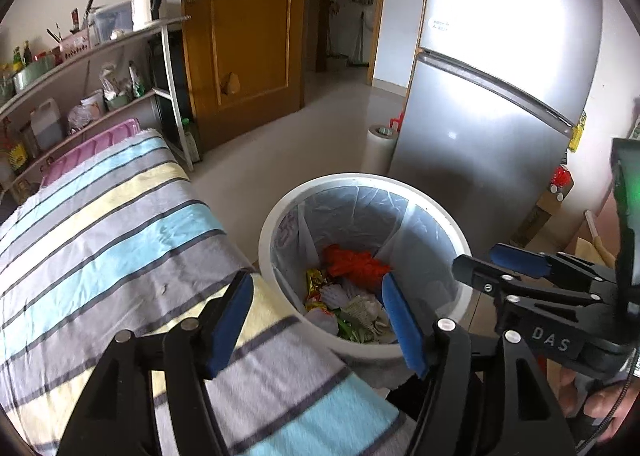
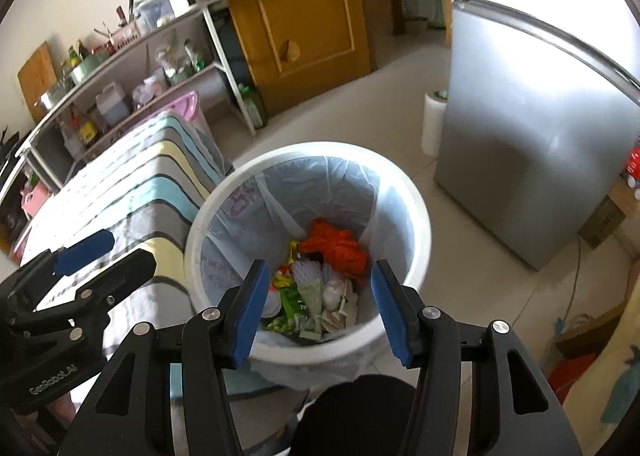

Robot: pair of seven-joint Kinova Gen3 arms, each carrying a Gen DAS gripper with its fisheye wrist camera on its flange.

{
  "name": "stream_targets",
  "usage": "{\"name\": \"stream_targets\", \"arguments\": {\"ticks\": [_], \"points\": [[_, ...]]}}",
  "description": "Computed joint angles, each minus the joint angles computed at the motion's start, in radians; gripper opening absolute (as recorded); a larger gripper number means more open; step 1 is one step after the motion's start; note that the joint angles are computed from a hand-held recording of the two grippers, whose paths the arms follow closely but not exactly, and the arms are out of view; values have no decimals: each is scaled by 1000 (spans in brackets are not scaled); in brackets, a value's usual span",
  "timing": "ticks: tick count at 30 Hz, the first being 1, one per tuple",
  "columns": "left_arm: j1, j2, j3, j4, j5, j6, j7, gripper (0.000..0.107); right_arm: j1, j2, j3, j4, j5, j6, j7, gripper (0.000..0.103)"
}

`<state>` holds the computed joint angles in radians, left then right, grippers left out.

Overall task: Collect trash
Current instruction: 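Withdraw both open tools back from the bin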

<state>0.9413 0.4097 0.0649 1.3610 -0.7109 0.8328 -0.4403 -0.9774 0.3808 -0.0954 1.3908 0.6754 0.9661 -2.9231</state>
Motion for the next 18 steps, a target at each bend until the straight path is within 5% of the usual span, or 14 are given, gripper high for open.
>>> {"name": "stream_targets", "arguments": {"ticks": [8,18], "points": [[80,-24,4,49,-107,34,111,74,-140,-35,-8,61,172,156,-233,54],[103,-35,37,70,-165,71,187,74,-167,-64,-88,110,279,232,-360,54]]}}
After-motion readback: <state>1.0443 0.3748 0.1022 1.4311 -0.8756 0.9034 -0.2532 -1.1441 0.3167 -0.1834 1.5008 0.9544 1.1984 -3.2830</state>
